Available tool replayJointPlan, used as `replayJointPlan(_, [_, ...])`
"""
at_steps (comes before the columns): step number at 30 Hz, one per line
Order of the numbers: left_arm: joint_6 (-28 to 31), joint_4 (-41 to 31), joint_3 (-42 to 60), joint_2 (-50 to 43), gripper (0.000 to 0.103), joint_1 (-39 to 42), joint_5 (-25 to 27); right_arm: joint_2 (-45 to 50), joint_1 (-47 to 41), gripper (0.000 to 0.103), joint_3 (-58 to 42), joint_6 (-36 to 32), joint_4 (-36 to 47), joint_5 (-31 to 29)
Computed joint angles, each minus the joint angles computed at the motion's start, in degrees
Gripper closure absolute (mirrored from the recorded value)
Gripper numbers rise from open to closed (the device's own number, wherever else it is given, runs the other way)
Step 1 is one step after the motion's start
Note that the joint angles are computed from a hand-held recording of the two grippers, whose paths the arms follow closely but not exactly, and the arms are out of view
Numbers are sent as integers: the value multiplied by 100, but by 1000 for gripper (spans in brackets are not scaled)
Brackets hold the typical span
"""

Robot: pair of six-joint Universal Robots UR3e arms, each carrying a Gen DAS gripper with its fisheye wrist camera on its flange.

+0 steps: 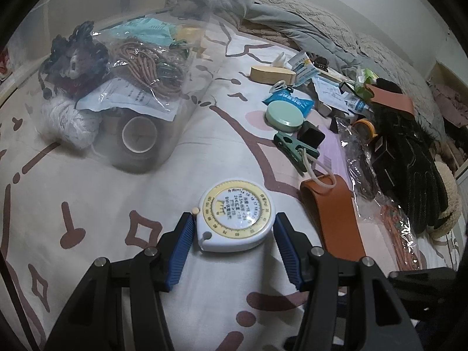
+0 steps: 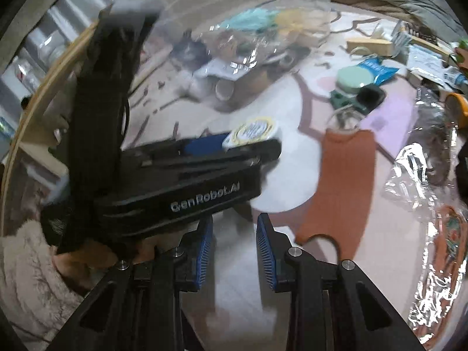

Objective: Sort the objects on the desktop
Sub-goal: 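Lift the brown leather strap higher with the right gripper while the left holds the tape measure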

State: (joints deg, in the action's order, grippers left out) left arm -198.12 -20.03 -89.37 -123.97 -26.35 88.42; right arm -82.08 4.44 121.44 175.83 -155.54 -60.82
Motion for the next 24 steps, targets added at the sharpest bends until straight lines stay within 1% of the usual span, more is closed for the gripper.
replayJointPlan(3, [-1,13,-15,5,47,9,-18,173,133,72,-140,118,39,-377])
replayJointPlan(7, [25,14,-24,9,47,8,0,26,-34,71,65,399,-215,-644])
replayJointPlan(9, [37,15,-28,10,47,13,-2,-77,-185,71,176,422,-233,-539])
replayJointPlan(12, [23,16,-25,7,47,6,1,-412,-344,71,454,303,-538,-417])
replayJointPlan(14, [37,10,-22,7,47,5,11,-539,-317,71,541,286,-818,-715])
replayJointPlan(16, [59,-6,-11,5,47,-14,44,-570,-272,71,570,277,-997,-1170])
replayJointPlan(17, [73,-9,-13,8,47,-21,58,-572,-297,60,568,256,-982,-1270])
replayJointPlan(18, [89,-14,-7,5,47,-30,76,-500,-317,45,507,246,-944,-1381])
replayJointPlan(19, [98,-18,-3,3,47,-41,94,-445,-336,13,467,244,-921,-1479])
replayJointPlan(20, [106,-19,-3,1,47,-49,107,-397,-369,4,476,214,-1000,-1462])
replayJointPlan(22, [120,-15,-7,1,47,-57,124,-383,-500,4,531,24,-1110,-1251])
replayJointPlan(24, [115,-15,0,-6,47,-59,125,-292,-505,4,445,-54,-1082,-1203])
